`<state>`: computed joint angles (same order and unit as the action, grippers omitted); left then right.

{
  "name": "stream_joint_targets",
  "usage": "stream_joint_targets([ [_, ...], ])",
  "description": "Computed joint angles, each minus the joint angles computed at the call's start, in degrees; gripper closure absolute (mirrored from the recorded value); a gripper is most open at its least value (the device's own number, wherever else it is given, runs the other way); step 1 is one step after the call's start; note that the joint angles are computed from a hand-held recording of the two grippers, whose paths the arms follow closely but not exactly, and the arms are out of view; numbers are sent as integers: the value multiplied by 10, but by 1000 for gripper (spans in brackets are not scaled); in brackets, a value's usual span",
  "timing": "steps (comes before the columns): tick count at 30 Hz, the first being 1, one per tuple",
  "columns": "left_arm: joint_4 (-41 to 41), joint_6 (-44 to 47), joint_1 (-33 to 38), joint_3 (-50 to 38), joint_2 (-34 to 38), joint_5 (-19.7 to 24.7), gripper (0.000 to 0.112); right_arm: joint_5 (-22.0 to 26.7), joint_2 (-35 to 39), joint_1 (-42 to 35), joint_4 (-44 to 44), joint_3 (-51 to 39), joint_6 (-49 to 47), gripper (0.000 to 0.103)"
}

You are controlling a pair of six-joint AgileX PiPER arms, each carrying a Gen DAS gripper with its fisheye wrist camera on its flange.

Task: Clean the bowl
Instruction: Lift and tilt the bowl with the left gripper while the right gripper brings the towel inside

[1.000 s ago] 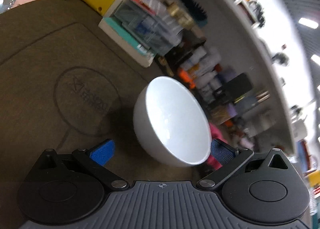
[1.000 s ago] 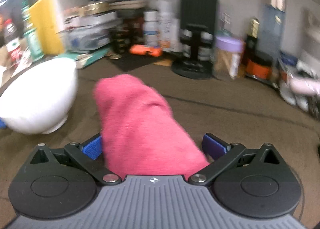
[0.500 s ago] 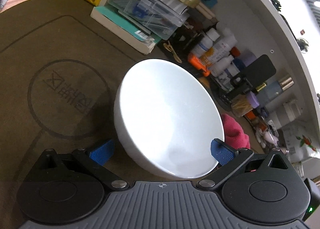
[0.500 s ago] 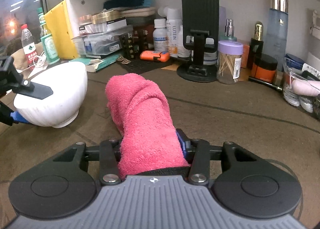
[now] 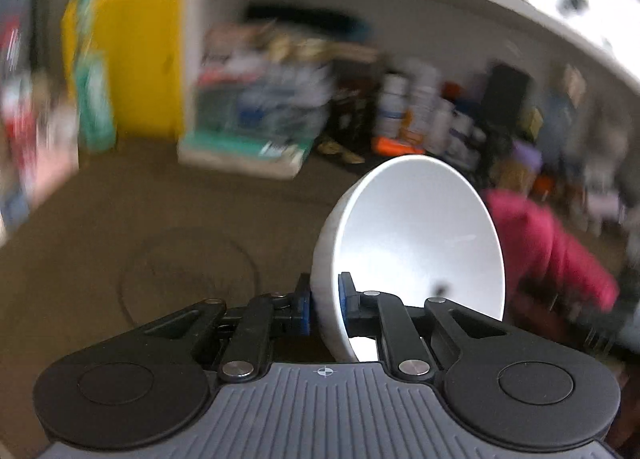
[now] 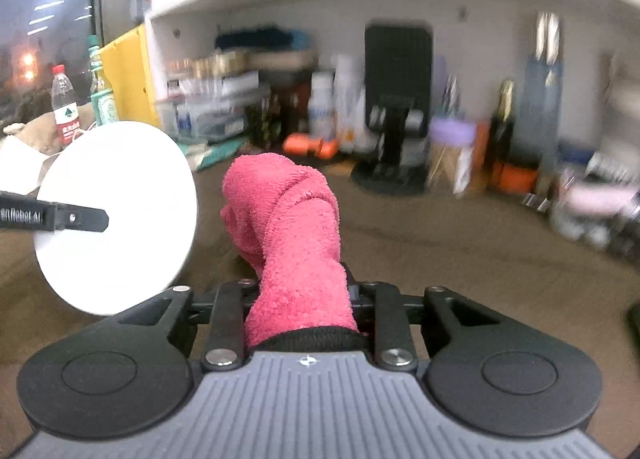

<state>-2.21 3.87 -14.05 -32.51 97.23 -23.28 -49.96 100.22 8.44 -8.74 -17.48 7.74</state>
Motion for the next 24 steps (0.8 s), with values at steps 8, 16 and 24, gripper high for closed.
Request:
stream_joint_targets([
  [8, -166, 184, -74, 68, 10, -132, 96, 37, -129, -75, -285, 99, 190, 77],
  [16, -196, 208, -102, 68, 11, -140, 94, 79, -30, -73, -563, -71, 575, 75],
  [24, -180, 227, -107, 69, 23, -132, 84, 252, -146, 34, -304, -94, 323, 76],
])
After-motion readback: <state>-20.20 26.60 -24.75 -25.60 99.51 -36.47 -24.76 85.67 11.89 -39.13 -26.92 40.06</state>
